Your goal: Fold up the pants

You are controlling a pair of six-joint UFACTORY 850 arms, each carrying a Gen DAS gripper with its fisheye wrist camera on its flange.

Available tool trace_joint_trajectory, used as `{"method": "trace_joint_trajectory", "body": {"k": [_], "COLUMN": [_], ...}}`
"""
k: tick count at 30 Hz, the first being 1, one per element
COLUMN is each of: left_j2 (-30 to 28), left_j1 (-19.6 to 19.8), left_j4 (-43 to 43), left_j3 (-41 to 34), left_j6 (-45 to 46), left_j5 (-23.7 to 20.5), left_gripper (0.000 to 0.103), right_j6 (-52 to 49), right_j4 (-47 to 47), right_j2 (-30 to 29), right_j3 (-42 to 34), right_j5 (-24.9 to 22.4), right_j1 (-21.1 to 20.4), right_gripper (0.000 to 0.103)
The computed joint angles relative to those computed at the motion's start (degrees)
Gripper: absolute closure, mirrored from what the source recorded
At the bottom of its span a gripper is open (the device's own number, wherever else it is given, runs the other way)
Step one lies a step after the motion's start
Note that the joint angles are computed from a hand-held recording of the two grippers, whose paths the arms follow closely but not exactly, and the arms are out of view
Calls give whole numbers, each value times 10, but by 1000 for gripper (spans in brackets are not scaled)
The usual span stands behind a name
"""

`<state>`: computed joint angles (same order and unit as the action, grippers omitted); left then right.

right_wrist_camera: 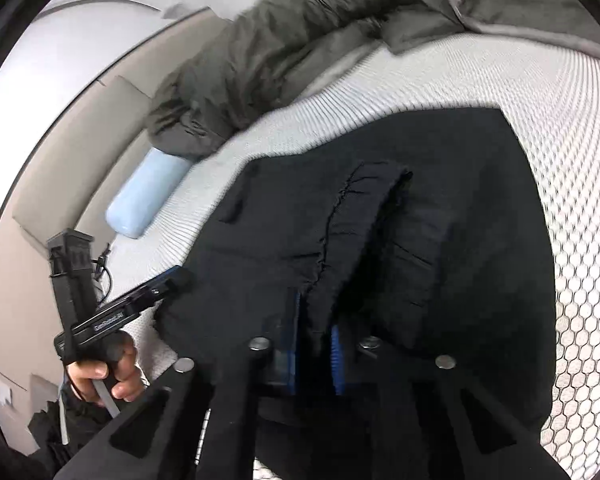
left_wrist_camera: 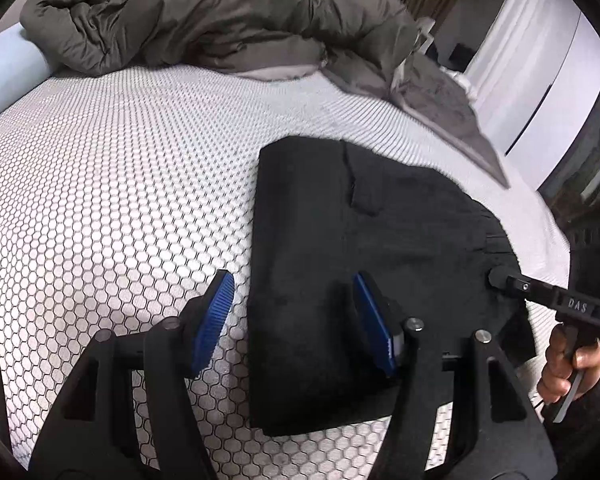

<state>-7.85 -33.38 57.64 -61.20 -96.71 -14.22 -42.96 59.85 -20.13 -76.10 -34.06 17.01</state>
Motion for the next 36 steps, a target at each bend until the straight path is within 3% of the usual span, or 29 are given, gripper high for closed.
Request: {"method": "trace_joint_trajectory", "body": {"k": [2,5,7,10,12,14,16,17,23,26,27,32,36], "left_j2": [9,11,6,-12,-21,-25,-25,-25,-27,-29,-30,-30,-16], "left_j1": [0,0,2,1,-3,-8,-9,-8,-2,-2,-2,-4,-10], "left_j4": [41,37,-25,-122,-148,-132,-132,-135,-147,-145,-144,-120,-88], "left_j3": [6,8,4,-10,-19,-24,-23,-23,-23,-25,-26,-28,-17], "left_j6": [-42,-35,35,134,168,160,158,158,162,164,163,143,116], "left_j5": [5,5,1,-19,-37,-51,-52,-51,-45,-42,-42,-41,-29], "left_gripper": [43,40,40,38,38,38,35,34,31,31,31,31,31], "right_j6": [-58,-88,-59,69,94,92,94,80,77,77,81,55,-55], "right_j4": [29,37,7,-111,-138,-134,-128,-101,-2,-8,-19,-59,33], "right_j2": [31,70,72,34,22,29,41,49,4,-14,-21,9,72], "right_j3": [23,47,53,40,37,37,39,47,27,10,2,12,43], "right_j5": [36,58,56,43,35,31,37,43,-37,-40,-32,29,33], "right_j1": [8,12,9,5,5,3,-2,-10,-52,-47,-43,-15,-12], "right_gripper": [93,93,93,92,91,86,58,51,49,49,49,93,97]}}
